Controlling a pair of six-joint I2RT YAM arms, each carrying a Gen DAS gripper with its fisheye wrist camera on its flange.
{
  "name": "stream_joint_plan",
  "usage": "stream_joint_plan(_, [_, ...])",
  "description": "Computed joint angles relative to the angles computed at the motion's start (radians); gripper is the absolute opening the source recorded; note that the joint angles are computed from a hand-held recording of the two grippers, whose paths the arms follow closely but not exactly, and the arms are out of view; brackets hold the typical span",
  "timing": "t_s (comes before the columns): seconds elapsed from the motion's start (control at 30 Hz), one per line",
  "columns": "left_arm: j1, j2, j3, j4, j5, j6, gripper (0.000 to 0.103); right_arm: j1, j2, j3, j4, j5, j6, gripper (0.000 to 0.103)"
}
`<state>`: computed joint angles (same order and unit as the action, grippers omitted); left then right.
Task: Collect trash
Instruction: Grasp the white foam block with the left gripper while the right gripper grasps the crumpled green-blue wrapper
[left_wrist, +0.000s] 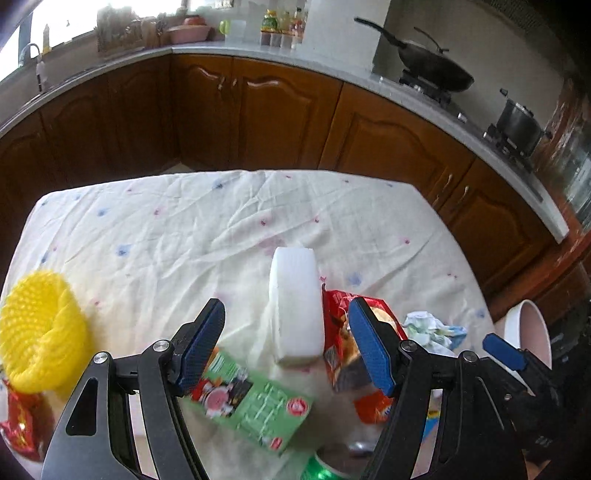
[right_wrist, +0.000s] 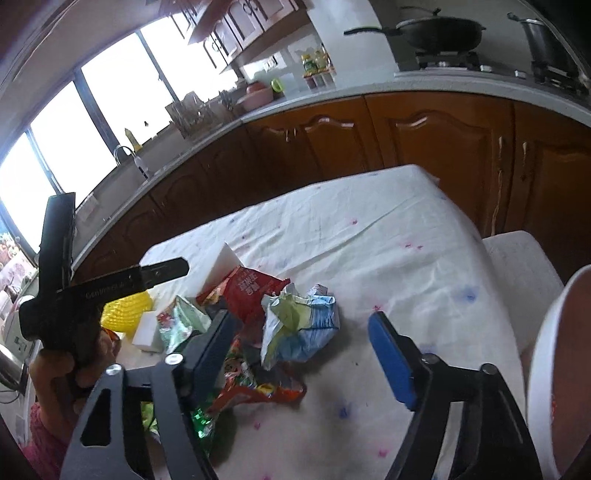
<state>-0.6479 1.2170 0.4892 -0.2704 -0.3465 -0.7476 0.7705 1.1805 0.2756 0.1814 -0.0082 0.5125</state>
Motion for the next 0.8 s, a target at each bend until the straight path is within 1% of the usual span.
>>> stream_joint_plan(0.03, [0.0, 0.022, 0.005, 0.011, 0.005, 0.006, 0.071, -0.01, 0.043, 0.009, 0.024, -0.016, -0.003, 0.07])
stream_joint_plan(0.07, [0.007, 0.053, 0.013, 0.025, 0.011, 0.02, 0.07, -0.017, 0.075, 0.014, 0.042, -0.028, -0.004, 0.065])
stream_joint_plan(0.1, [0.004, 0.089, 0.027, 0.03, 0.005, 0.025, 0.067, -0.023, 0.101, 0.018, 0.054, -0.039, -0.006, 0.062])
stream_joint_plan(0.13, [0.006, 0.112, 0.03, 0.041, 0.006, 0.032, 0.062, -0.027, 0.137, 0.025, 0.07, -0.049, -0.009, 0.051])
stream_joint_plan(0.17, [0.011, 0.133, 0.032, 0.054, 0.016, 0.04, 0.046, -0.038, 0.16, 0.03, 0.077, -0.064, -0.017, 0.038])
stream_joint_plan(0.2, [0.021, 0.156, 0.032, 0.068, 0.038, 0.049, 0.03, -0.041, 0.183, 0.033, 0.089, -0.073, -0.018, 0.031])
stream_joint_plan(0.23, [0.03, 0.169, 0.03, 0.079, 0.054, 0.055, 0.028, -0.042, 0.188, 0.031, 0.091, -0.076, -0.019, 0.015])
stream_joint_plan(0.27, [0.031, 0.17, 0.02, 0.095, 0.051, 0.057, 0.028, -0.043, 0.195, 0.026, 0.102, -0.08, -0.02, 0.005])
stream_joint_plan(0.37, [0.023, 0.144, 0.008, 0.097, 0.044, 0.055, 0.027, -0.034, 0.175, 0.006, 0.116, -0.067, -0.017, 0.005])
stream_joint_plan(0.47, [0.004, 0.089, 0.002, 0.066, 0.015, 0.05, 0.027, -0.013, 0.127, -0.006, 0.098, -0.045, -0.022, 0.004])
stream_joint_plan(0.63, [-0.03, -0.049, -0.002, -0.024, -0.027, 0.031, 0.027, 0.022, -0.008, -0.027, 0.029, 0.001, -0.019, 0.003])
stream_joint_plan(0.8, [-0.107, -0.191, -0.003, -0.132, -0.077, -0.024, 0.027, 0.037, -0.182, -0.061, -0.076, 0.029, -0.001, 0.003])
